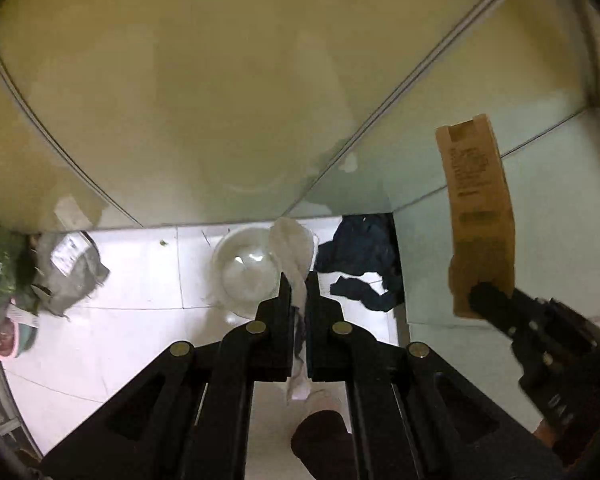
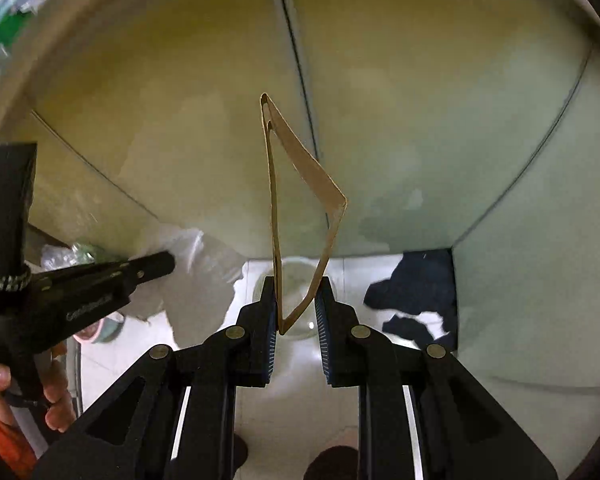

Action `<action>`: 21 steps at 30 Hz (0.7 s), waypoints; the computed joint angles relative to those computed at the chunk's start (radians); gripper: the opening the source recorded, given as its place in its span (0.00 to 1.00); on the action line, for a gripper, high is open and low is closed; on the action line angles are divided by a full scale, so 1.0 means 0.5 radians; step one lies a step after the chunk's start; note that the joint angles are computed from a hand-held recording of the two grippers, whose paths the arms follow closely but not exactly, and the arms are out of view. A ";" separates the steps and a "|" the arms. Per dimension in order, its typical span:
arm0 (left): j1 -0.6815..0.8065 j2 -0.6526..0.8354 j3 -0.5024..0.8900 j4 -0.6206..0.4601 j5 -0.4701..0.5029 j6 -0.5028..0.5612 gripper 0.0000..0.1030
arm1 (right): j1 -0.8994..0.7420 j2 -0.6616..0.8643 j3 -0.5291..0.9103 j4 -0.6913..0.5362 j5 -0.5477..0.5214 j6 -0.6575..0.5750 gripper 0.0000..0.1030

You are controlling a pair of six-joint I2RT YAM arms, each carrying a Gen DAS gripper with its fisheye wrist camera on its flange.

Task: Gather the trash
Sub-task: 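Open both tools to drop the tissue and strip into the bin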

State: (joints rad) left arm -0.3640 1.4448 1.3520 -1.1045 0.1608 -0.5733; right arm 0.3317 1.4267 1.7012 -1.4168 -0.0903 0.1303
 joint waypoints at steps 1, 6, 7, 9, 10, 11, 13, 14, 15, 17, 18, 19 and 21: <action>0.019 0.011 -0.102 0.090 0.023 0.017 0.02 | 0.007 -0.016 -0.112 0.077 -0.001 0.004 0.16; 0.090 0.155 -0.409 0.462 0.130 0.056 0.02 | 0.023 0.004 -0.604 0.478 -0.031 -0.021 0.16; 0.105 0.177 -0.450 0.518 0.146 0.066 0.02 | 0.030 0.021 -0.633 0.512 -0.034 -0.022 0.16; 0.128 0.207 -0.499 0.597 0.173 0.076 0.03 | 0.025 0.052 -0.702 0.606 -0.076 -0.075 0.17; 0.138 0.221 -0.512 0.621 0.185 0.082 0.06 | 0.028 0.050 -0.721 0.625 -0.083 -0.092 0.19; 0.148 0.253 -0.509 0.629 0.192 0.093 0.09 | 0.043 0.064 -0.726 0.640 -0.087 -0.098 0.22; 0.142 0.285 -0.472 0.588 0.145 0.083 0.29 | 0.065 0.094 -0.708 0.640 -0.101 -0.081 0.27; 0.150 0.291 -0.464 0.557 0.121 0.090 0.34 | 0.064 0.119 -0.713 0.659 -0.109 -0.072 0.37; 0.159 0.287 -0.460 0.531 0.101 0.098 0.38 | 0.057 0.138 -0.691 0.635 -0.111 -0.063 0.42; 0.157 0.275 -0.428 0.472 0.055 0.103 0.38 | 0.046 0.155 -0.685 0.641 -0.109 -0.051 0.49; 0.156 0.267 -0.411 0.440 0.039 0.105 0.38 | 0.041 0.150 -0.661 0.615 -0.097 -0.050 0.49; 0.156 0.249 -0.385 0.391 0.020 0.111 0.38 | 0.038 0.156 -0.662 0.622 -0.089 -0.049 0.49; 0.124 0.210 -0.280 0.254 -0.042 0.096 0.38 | 0.026 0.142 -0.606 0.568 -0.061 -0.050 0.49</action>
State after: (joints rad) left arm -0.3022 1.5497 1.2120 -0.9777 0.1397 -0.5253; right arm 0.3445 1.4975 1.3984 -1.1326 -0.1207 0.1053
